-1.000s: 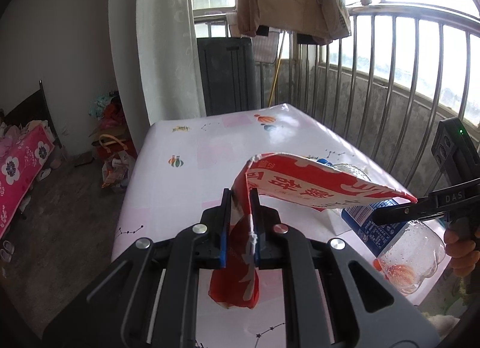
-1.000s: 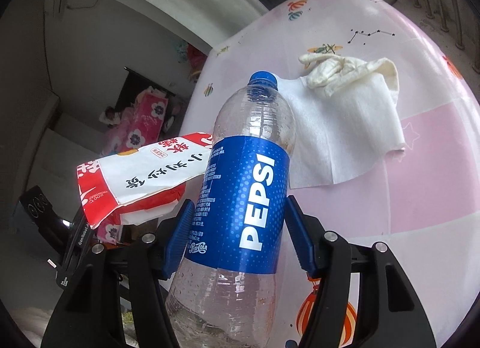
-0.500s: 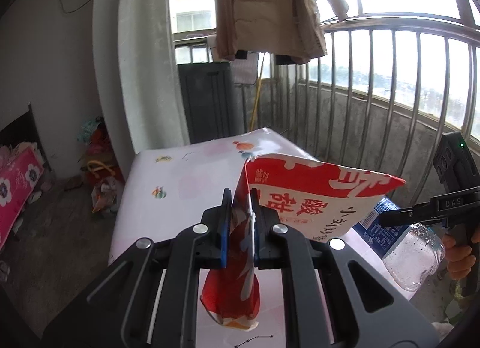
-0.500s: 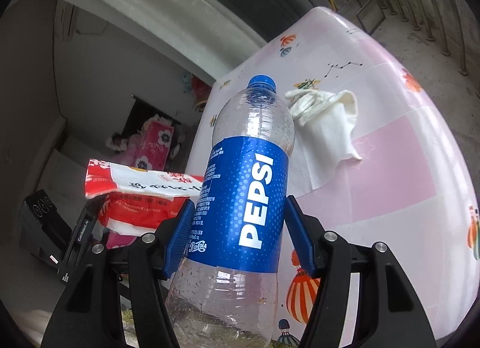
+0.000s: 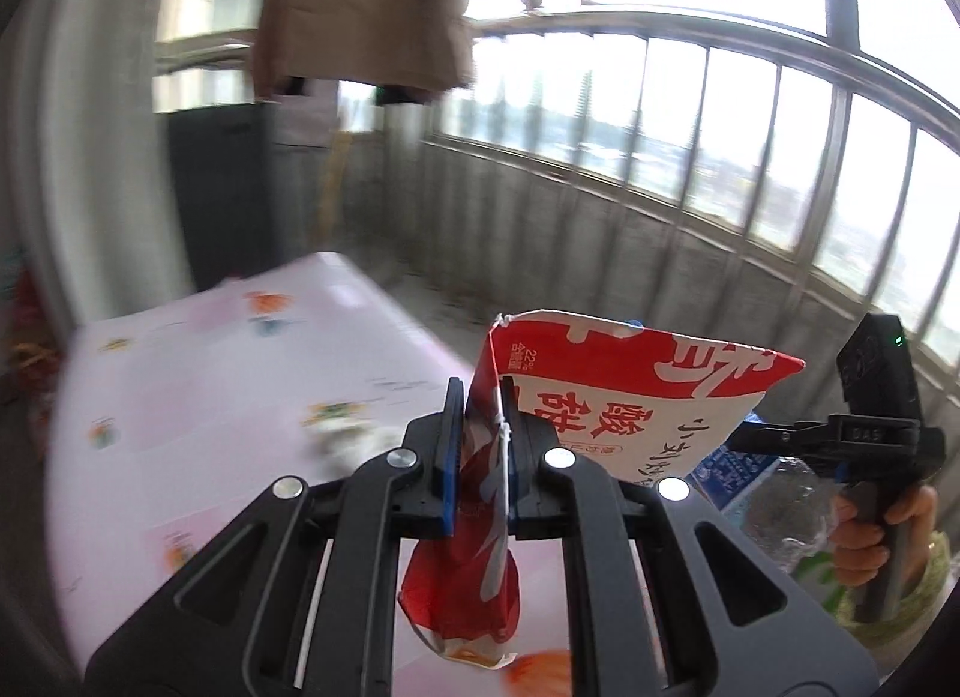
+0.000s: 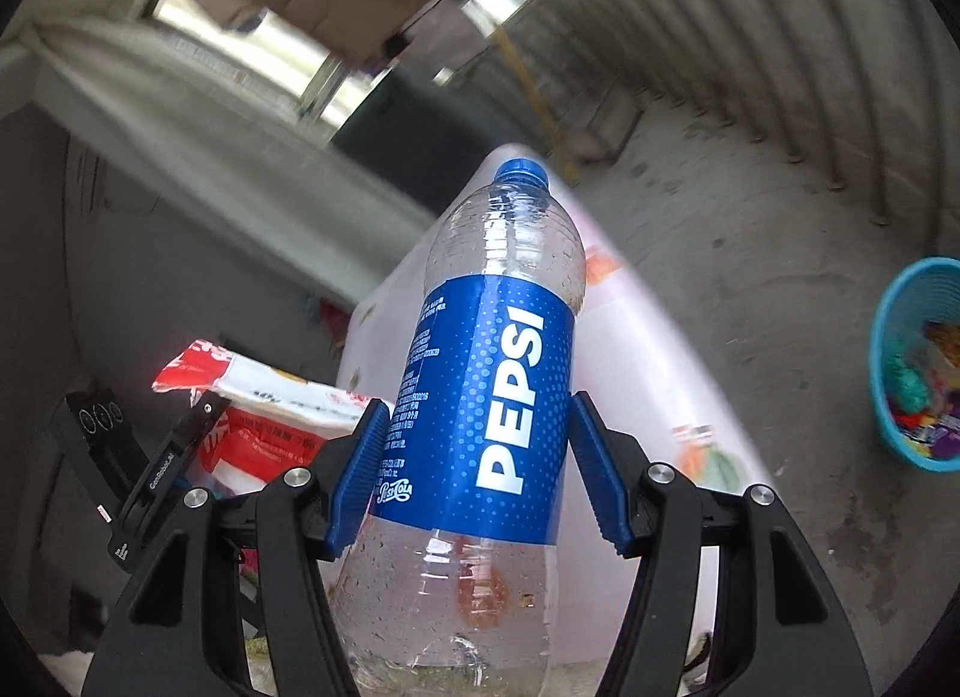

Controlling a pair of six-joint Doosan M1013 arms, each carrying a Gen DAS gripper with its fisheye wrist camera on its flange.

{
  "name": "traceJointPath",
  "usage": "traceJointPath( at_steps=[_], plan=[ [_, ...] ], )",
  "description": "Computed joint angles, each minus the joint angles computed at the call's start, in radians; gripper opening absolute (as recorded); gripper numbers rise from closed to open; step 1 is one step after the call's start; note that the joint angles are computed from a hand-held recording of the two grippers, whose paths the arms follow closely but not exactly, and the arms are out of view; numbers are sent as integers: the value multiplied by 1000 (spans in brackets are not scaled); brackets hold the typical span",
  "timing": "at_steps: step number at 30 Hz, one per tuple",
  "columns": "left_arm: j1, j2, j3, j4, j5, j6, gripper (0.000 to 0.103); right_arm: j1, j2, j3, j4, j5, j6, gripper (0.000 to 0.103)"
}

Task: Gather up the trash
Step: 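Carry the bread bag and Pepsi bottle over the blue wastebasket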

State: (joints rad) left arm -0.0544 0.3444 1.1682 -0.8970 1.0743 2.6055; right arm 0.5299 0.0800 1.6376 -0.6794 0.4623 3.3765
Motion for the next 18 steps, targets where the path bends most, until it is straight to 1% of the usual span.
traceJointPath(
  at_steps=[1,2,3,4,5,6,7,8,10,11,12,13,15,18],
  plan=[
    [-20,10,-16,2,26,-2,9,4,-13,16,-57,29,74,60],
    [-36,20,-29,5,47,-9,9,14,-36,43,-133,94,186,60],
    [-61,35,-54,10,87,-21,9,18,-47,58,-167,135,246,60],
    [-84,50,-75,19,121,-40,9,22,-59,74,-191,169,294,60],
    [-102,59,-87,30,139,-54,9,30,-76,98,-218,234,368,60],
    [-124,69,-98,42,157,-66,9,31,-85,112,-222,266,400,60],
    [-157,84,-116,59,185,-81,9,31,-92,129,-227,295,439,60],
    [-176,93,-126,71,197,-91,9,33,-105,157,-233,329,505,60],
    [-232,123,-157,103,239,-136,9,30,-115,192,-229,349,582,60],
    [-252,131,-165,123,243,-153,9,27,-124,222,-223,355,642,60],
    [-282,139,-166,153,238,-169,9,23,-132,244,-217,352,674,60],
    [-299,147,-169,167,239,-179,9,16,-134,264,-203,349,706,60],
    [-348,164,-164,216,229,-213,9,-2,-139,295,-184,342,749,60],
    [-400,201,-181,276,233,-291,9,-30,-144,344,-165,343,817,60]
  ],
)
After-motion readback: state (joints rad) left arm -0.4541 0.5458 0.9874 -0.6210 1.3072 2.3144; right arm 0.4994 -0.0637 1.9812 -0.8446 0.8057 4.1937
